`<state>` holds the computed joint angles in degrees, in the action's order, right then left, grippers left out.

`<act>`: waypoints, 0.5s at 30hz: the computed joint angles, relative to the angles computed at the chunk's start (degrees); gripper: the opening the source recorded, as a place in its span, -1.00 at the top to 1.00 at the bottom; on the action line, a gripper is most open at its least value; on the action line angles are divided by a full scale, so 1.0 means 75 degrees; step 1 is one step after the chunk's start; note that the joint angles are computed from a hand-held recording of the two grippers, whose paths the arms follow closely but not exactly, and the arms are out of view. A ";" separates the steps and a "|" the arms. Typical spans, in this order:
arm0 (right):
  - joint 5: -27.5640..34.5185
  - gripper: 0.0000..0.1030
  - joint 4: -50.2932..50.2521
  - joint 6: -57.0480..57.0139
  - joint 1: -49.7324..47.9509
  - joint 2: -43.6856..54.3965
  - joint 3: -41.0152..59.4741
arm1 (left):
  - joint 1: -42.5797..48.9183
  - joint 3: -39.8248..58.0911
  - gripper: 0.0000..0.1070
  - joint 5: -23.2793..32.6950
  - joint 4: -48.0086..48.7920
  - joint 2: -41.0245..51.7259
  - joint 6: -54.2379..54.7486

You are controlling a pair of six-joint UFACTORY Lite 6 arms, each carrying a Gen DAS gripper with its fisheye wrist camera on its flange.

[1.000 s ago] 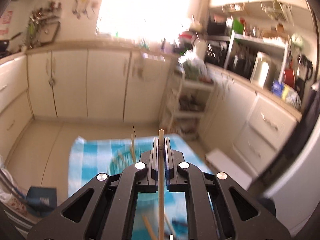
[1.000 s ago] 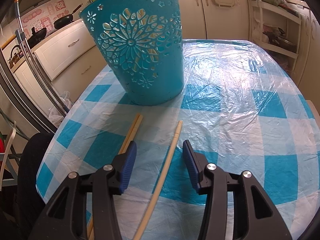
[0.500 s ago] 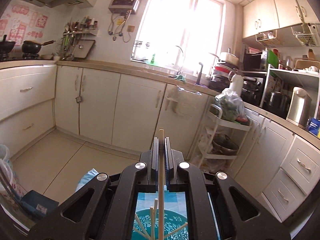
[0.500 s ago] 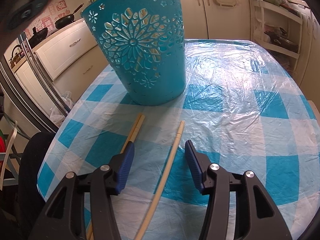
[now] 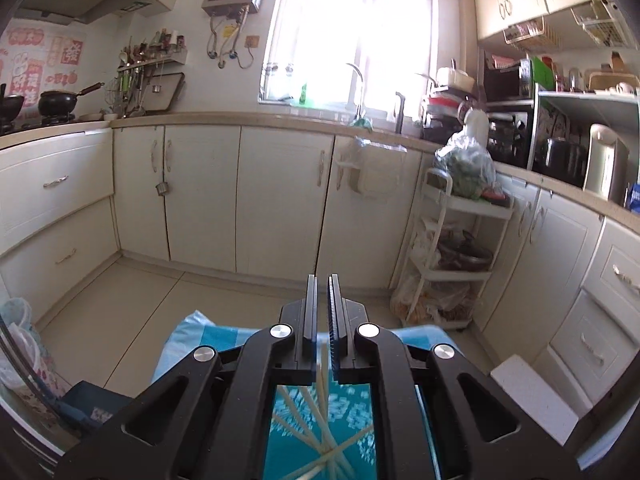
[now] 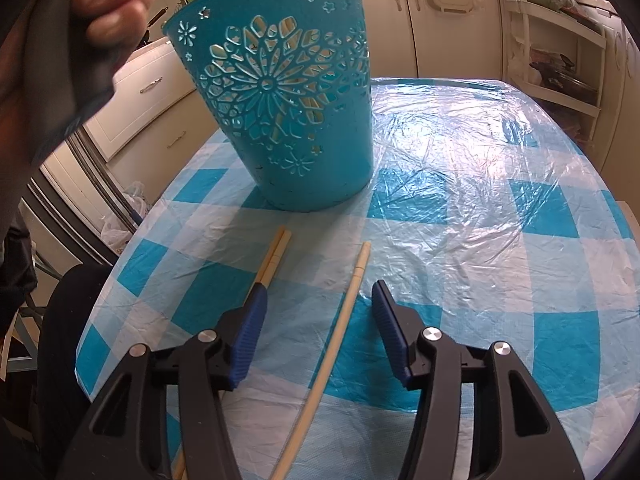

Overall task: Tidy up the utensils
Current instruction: 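Lift the chopstick with the left tool over the basket and release, then close the right tool on a loose wooden chopstick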

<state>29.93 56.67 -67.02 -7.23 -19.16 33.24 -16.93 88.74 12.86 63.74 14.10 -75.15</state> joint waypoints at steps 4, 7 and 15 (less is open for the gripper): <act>0.0341 -0.04 0.0112 -0.0071 -0.0305 0.0037 0.0042 | 0.0203 -0.1339 0.62 -0.0074 0.0384 -0.1065 -0.0368; 0.0743 -0.04 0.0129 -0.0078 -0.0692 0.0098 0.0118 | 0.0589 -0.2724 0.04 -0.0026 0.1931 -0.2354 -0.2098; -0.0723 0.33 -0.1170 0.1194 0.0237 -0.0199 -0.0040 | 0.2407 -0.6266 -0.35 -0.0864 0.1341 -0.4354 -0.1602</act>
